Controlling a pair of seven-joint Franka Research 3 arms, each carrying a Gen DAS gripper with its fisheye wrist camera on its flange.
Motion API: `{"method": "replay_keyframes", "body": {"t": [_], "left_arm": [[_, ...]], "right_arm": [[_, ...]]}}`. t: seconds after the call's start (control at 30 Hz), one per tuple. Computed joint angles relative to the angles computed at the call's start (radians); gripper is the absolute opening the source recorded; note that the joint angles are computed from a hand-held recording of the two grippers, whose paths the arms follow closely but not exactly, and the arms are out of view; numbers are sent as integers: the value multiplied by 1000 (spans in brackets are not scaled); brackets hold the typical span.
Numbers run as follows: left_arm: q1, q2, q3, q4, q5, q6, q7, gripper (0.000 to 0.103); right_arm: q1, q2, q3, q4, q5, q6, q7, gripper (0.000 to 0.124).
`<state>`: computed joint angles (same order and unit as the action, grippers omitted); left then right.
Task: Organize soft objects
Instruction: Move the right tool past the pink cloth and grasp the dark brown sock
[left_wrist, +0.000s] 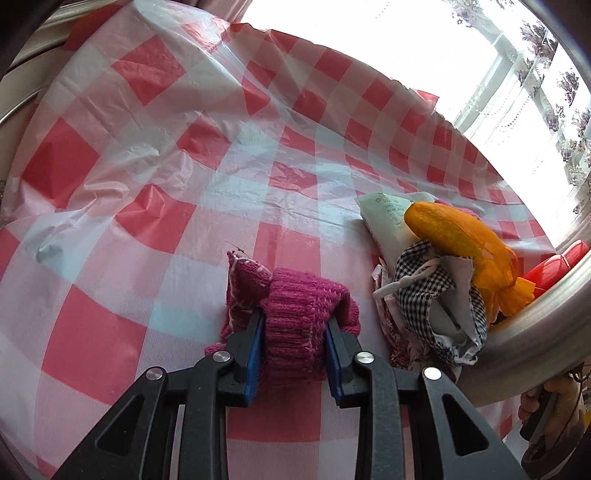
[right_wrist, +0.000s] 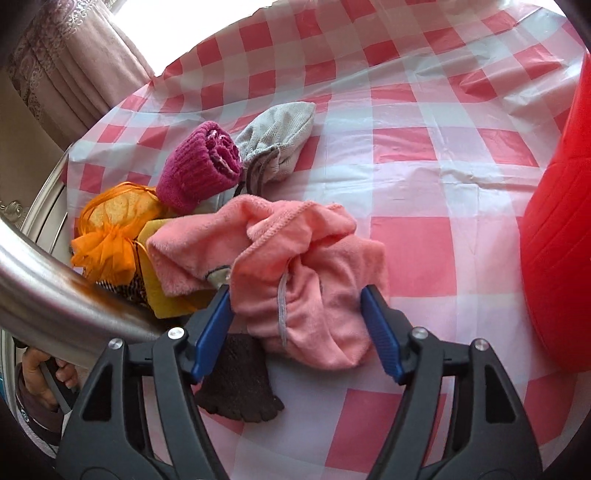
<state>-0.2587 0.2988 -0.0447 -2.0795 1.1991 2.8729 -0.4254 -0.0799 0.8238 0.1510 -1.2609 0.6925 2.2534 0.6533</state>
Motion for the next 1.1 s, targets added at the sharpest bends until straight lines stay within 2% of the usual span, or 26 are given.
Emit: {"method": "replay_keyframes", "body": {"t": [0.2,0.53,0.63,0.67,0.77,0.83,0.87,0.97,1.03,1.1], "left_arm": [[-10,-57,-12,-57,72,-14,-108,30],[-4,-101,-67,-96,122,-37,-159,30],[-4,-115,-75,-111,145,-36,-194,30],[-3,-119,-78,-115,149,-38,-201,30],[-2,-130,-89,-125,160,-45,-220,30],[-2,-136,-95,-130,165,-49,-225,30],[-2,-139,-98,-132,167,-50,-228,30],[-2,-145,-106,-138,172,-53,-235,30],[-4,-149,-110,-141,171,-58,-235,30],[-4,-151,-114,-141,170,-61,-230,30]], "right_arm": [[-21,-117,6,-175,51,83,-59,76],[42,-257,-26,-407,40,214,-166,76],[64,-277,-36,-446,26,276,-176,68],[70,-283,-38,-458,21,299,-176,61],[101,-321,-46,-536,-2,455,-182,60],[104,-348,-31,-591,5,557,-207,68],[94,-361,-11,-617,23,610,-236,74],[54,-390,58,-672,82,718,-342,74],[57,-390,64,-677,67,725,-363,74],[100,-369,13,-657,-7,680,-308,72]]}}
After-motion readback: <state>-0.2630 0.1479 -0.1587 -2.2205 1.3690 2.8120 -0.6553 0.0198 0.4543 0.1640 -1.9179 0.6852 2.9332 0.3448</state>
